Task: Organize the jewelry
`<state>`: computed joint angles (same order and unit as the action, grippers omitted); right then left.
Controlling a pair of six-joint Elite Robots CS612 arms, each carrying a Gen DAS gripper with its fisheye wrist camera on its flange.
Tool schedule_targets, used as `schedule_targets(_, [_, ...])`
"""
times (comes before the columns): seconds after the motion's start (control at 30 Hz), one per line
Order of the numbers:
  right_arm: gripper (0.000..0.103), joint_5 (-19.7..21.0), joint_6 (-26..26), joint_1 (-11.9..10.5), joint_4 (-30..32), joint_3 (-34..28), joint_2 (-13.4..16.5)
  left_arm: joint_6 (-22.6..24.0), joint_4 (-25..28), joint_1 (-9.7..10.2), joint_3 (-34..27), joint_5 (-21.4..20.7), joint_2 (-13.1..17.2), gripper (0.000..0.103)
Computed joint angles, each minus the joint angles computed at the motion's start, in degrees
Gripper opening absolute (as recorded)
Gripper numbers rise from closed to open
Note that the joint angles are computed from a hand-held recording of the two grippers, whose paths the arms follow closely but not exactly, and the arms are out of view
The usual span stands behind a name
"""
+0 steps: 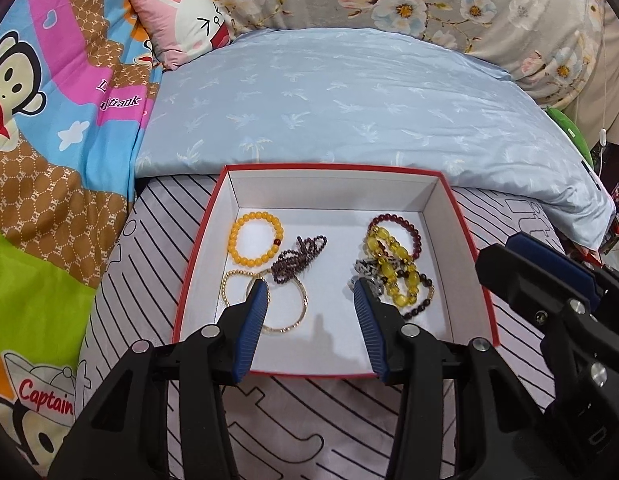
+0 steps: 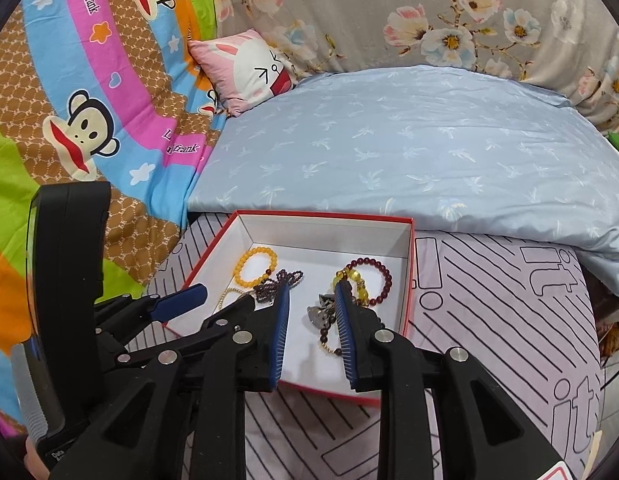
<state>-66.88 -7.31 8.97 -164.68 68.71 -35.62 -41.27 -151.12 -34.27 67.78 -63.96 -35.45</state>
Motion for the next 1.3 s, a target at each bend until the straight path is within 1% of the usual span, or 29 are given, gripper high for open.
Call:
schedule_targets(0.03, [0.033,0.1,0.0,0.0,-0.6,0.8,-0.4,0.3,-0.3,-0.23,0.4,0.1,-0.3,0.043])
schedule_targets(0.07, [0.036,0.2,0.0,-0.1,-1.4,1.8,-1.0,0.4,-0.5,-0.50,0.9,0.4,-0.6,0.043])
schedule_targets(0.2, [0.038,-0.6,-0.5,-0.2,-3.8,5.0,-2.8,0.6,-1.2,-1.37,3.0,1.2,-1.9,0.043])
schedule_targets(0.27, [0.042,-1.4,-0.9,-0.4,-5.2,6.8,-3.7,0.5,-1.9,-1.83,4.7,1.7,-2.8,0.043])
schedule_targets(0.33, [0.045,-1.9,-0.8,-0.6,-6.4,8.4,-4.4,-0.4,-2.4,-2.16,6.3,2.1,-3.6,0.046])
schedule_targets(0.4, [0.046,-2.5,-0.9,-0.9,-7.3,10.3,-5.1,-1.4,-3.0,-2.48,8.0,2.4,-4.4,0.052])
schedule_targets(0.43, [0.046,-2.9,-1.1,-1.0,-7.3,11.0,-5.4,-2.0,-3.5,-2.69,9.1,2.5,-4.8,0.053])
schedule_targets(0.6, [0.046,-4.4,-3.5,-1.2,-6.5,14.6,-6.2,-4.4,-5.5,-3.48,13.7,0.8,-6.3,0.053])
schedule_targets(0.73, [0.045,-4.6,-6.2,-1.1,-4.2,16.8,-6.4,-7.3,-5.4,-4.26,17.1,-0.3,-7.3,0.053])
schedule_targets(0.83, [0.043,-5.3,-8.0,-1.0,-3.4,18.2,-6.2,-8.5,-4.3,-5.09,18.8,0.7,-7.7,0.053])
schedule_targets(0.97, [0.037,-5.2,-8.6,-0.8,-1.4,19.2,-5.9,-10.3,-4.8,-5.52,20.1,-0.4,-8.0,0.053])
schedule_targets(1.2, [0.036,-5.9,-9.9,-0.3,-1.0,19.8,-5.6,-11.4,-5.2,-5.85,20.7,-2.3,-7.9,0.053])
schedule_targets(1.27, [0.030,-6.1,-10.2,-0.3,-0.8,19.8,-5.5,-11.6,-5.3,-5.96,20.9,-2.5,-7.9,0.053])
schedule_targets(1.3, [0.029,-6.2,-10.3,-0.3,-0.7,19.8,-5.4,-11.5,-5.2,-6.02,21.0,-2.6,-8.0,0.053])
